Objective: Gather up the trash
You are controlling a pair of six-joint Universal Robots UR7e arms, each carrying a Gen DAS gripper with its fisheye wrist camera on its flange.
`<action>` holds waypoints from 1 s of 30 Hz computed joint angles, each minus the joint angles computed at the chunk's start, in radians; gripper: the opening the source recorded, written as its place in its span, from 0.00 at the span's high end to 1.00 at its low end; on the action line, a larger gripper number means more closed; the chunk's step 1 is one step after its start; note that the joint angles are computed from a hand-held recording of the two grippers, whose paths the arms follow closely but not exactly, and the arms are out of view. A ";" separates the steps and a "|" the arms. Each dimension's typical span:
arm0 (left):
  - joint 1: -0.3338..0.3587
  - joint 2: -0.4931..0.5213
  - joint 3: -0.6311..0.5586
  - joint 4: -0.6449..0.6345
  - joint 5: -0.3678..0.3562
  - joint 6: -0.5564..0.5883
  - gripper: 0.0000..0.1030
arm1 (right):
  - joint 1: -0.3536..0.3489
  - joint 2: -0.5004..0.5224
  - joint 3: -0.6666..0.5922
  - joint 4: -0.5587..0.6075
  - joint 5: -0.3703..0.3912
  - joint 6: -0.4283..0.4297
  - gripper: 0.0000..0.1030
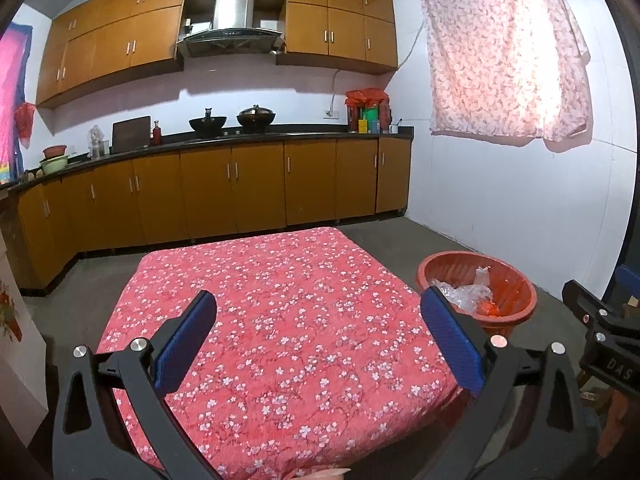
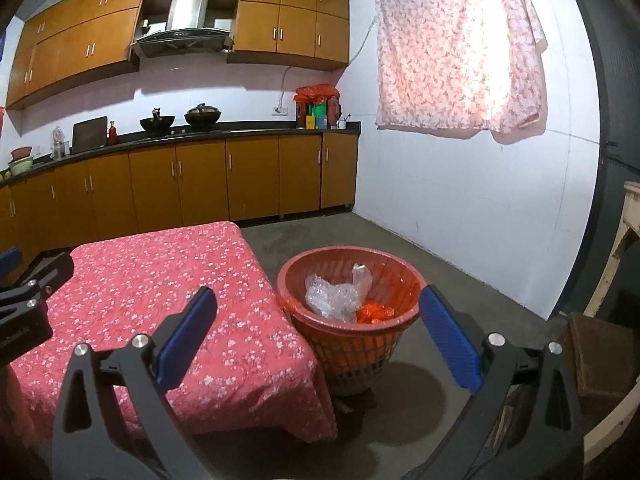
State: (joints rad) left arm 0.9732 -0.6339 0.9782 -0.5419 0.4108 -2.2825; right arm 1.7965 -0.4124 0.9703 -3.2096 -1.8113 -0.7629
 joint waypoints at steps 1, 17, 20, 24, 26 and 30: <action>0.000 -0.002 0.010 -0.009 -0.002 0.001 0.02 | -0.001 -0.001 0.001 0.001 -0.002 0.003 0.04; 0.000 0.005 -0.002 0.052 -0.014 -0.048 0.02 | -0.003 -0.003 0.008 0.006 -0.016 0.013 0.04; -0.001 0.006 -0.004 0.054 -0.014 -0.050 0.02 | -0.003 -0.003 0.008 0.006 -0.016 0.014 0.04; 0.000 0.008 -0.006 0.056 -0.016 -0.052 0.02 | -0.004 -0.001 0.006 0.008 -0.018 0.015 0.04; 0.000 0.010 -0.014 0.074 -0.017 -0.066 0.02 | -0.005 0.000 0.006 0.010 -0.020 0.018 0.04; 0.000 0.013 -0.021 0.087 -0.016 -0.073 0.02 | -0.006 0.001 0.002 0.014 -0.018 0.018 0.04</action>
